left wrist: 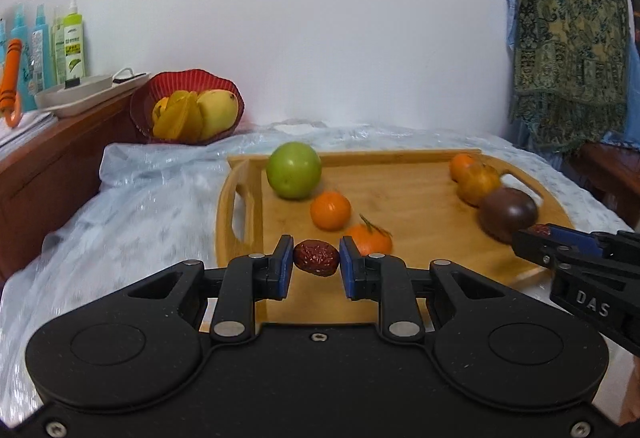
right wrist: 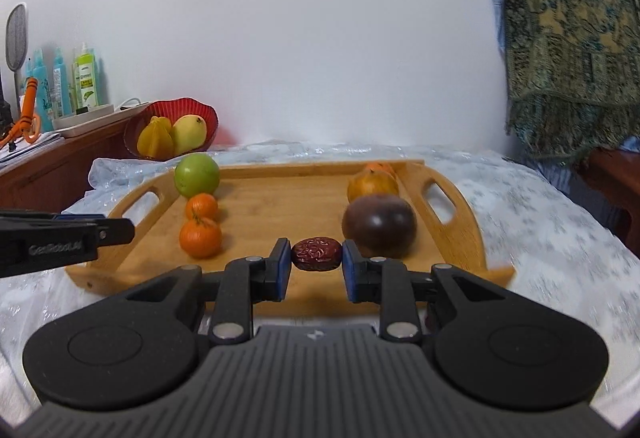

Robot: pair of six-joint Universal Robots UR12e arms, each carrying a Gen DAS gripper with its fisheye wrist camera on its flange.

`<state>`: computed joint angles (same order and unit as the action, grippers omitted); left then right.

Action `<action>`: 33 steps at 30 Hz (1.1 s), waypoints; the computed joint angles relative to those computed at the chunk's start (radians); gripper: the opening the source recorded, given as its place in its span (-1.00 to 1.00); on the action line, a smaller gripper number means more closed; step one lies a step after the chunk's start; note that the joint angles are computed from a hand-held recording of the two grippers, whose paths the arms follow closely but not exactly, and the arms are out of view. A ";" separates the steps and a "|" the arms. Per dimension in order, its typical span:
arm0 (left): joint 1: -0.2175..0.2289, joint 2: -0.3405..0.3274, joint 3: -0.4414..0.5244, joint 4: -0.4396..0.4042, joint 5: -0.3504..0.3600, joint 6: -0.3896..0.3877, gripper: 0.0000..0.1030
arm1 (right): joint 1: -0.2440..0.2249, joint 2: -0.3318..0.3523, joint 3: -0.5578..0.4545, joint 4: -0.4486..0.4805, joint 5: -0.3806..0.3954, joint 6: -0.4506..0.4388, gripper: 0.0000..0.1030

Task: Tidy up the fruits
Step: 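Carry both red dates over the wooden tray with both grippers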

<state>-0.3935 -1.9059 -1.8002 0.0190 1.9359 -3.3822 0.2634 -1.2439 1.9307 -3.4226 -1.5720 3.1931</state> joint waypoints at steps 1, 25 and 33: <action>0.006 -0.006 0.011 -0.011 -0.008 -0.003 -0.55 | -0.001 0.006 -0.011 0.009 0.007 -0.008 -0.39; 0.053 -0.059 0.081 -0.142 -0.096 -0.066 -0.55 | -0.002 0.072 -0.128 0.201 0.036 -0.009 -0.38; 0.053 -0.062 0.085 -0.150 -0.101 -0.067 -0.55 | 0.002 0.075 -0.129 0.203 0.026 -0.007 -0.38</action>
